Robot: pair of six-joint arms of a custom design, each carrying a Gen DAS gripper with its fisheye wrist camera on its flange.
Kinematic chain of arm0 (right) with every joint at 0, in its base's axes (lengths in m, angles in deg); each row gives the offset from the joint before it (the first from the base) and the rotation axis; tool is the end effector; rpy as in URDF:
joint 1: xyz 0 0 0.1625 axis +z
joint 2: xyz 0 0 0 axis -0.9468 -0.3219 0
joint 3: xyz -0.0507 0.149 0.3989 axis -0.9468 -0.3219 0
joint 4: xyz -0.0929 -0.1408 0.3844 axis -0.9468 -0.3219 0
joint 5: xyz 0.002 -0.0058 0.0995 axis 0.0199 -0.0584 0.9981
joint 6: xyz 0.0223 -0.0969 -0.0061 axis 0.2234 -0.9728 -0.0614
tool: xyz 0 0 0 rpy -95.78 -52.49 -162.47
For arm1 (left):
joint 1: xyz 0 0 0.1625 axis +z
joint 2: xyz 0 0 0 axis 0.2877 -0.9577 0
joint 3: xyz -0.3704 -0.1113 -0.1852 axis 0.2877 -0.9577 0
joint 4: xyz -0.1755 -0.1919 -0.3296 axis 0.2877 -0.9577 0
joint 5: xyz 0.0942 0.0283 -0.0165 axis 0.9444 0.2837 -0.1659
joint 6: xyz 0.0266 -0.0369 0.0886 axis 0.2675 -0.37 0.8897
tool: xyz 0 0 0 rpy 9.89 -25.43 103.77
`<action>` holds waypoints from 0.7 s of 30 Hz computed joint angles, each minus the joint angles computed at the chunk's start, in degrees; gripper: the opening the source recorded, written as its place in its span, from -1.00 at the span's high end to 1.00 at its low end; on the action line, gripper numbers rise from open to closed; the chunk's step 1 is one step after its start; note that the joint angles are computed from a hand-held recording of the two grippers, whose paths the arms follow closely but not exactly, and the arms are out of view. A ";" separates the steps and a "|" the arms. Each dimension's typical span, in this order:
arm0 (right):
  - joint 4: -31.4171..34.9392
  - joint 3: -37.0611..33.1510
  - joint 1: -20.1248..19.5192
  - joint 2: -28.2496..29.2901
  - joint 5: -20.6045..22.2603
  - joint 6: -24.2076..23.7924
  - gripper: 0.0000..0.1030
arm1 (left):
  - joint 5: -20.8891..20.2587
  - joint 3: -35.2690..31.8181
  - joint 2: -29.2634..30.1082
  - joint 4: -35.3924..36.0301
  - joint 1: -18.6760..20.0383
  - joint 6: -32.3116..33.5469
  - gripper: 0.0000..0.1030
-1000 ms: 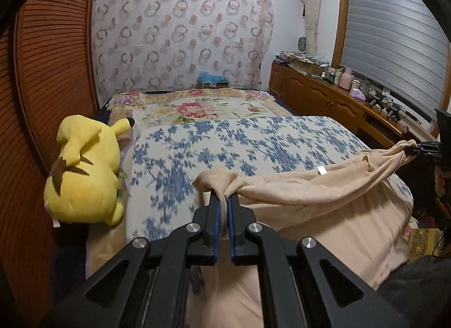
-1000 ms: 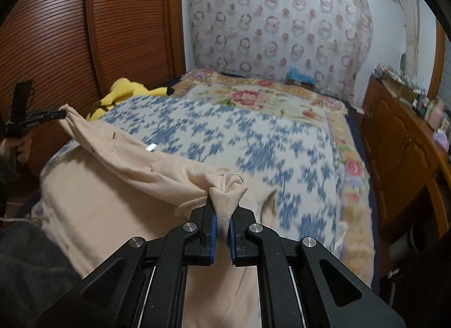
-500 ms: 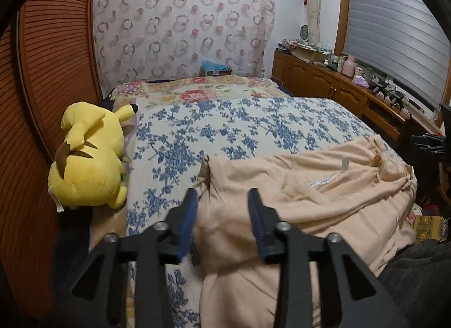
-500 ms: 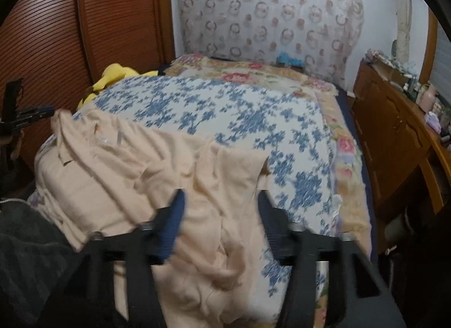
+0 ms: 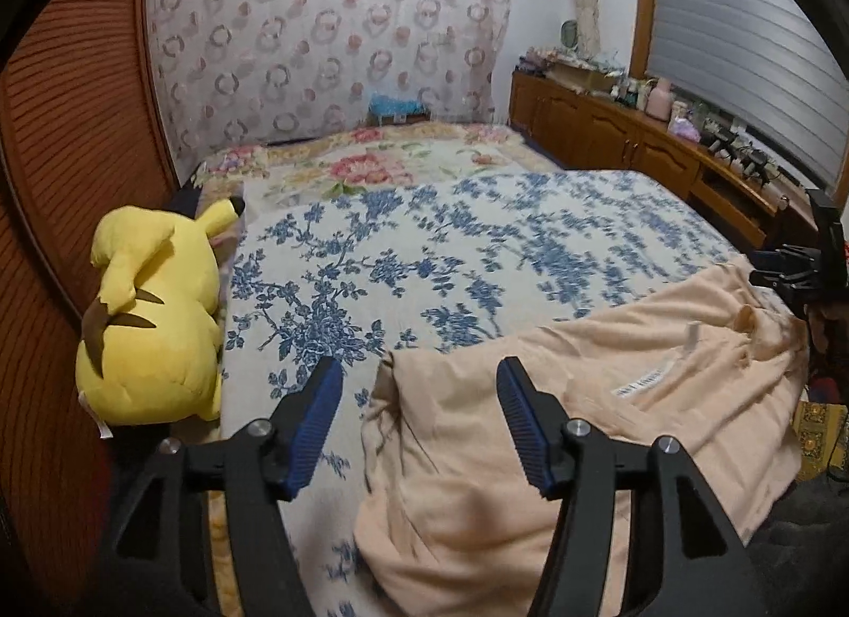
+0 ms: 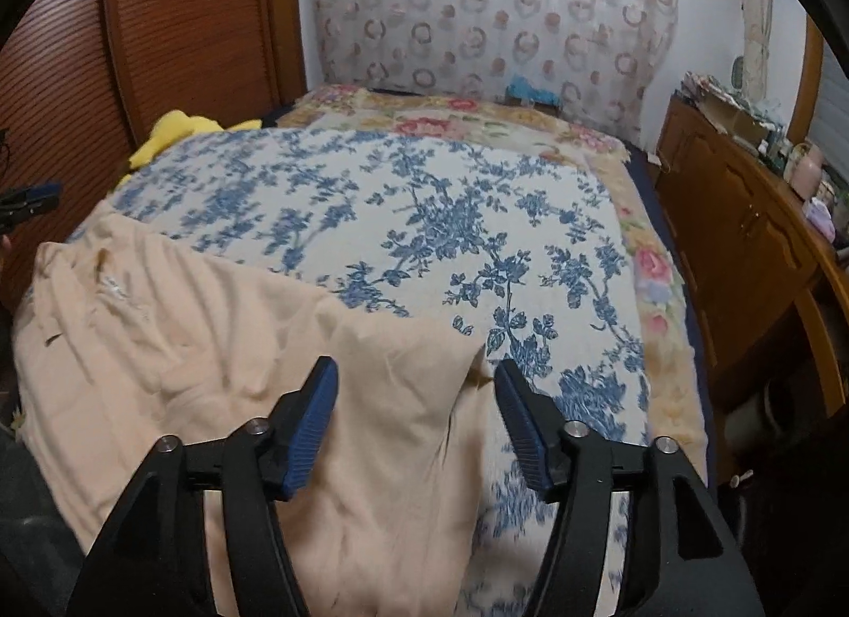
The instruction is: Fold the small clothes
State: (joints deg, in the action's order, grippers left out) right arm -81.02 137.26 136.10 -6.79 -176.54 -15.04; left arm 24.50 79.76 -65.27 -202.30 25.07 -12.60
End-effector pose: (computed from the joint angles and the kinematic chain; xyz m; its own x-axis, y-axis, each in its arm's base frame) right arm -0.1418 -0.6067 0.4042 -0.6256 -0.4263 0.6533 -0.7057 0.6662 -0.2411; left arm -0.2912 -0.5415 0.0300 -0.7247 0.1972 -0.6602 0.5826 0.6871 -0.4342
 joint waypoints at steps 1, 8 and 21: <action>0.41 -0.74 0.09 0.74 -0.54 0.37 -0.36 | -0.21 -0.89 0.20 1.16 0.73 -0.31 -0.16; 0.26 -3.48 0.69 4.30 -3.47 1.76 -0.39 | -2.66 -5.27 1.29 8.24 4.62 -2.52 -0.16; 0.86 -4.21 0.62 5.29 -3.29 1.66 -0.40 | -6.99 -7.26 2.91 12.19 6.49 -3.72 -0.16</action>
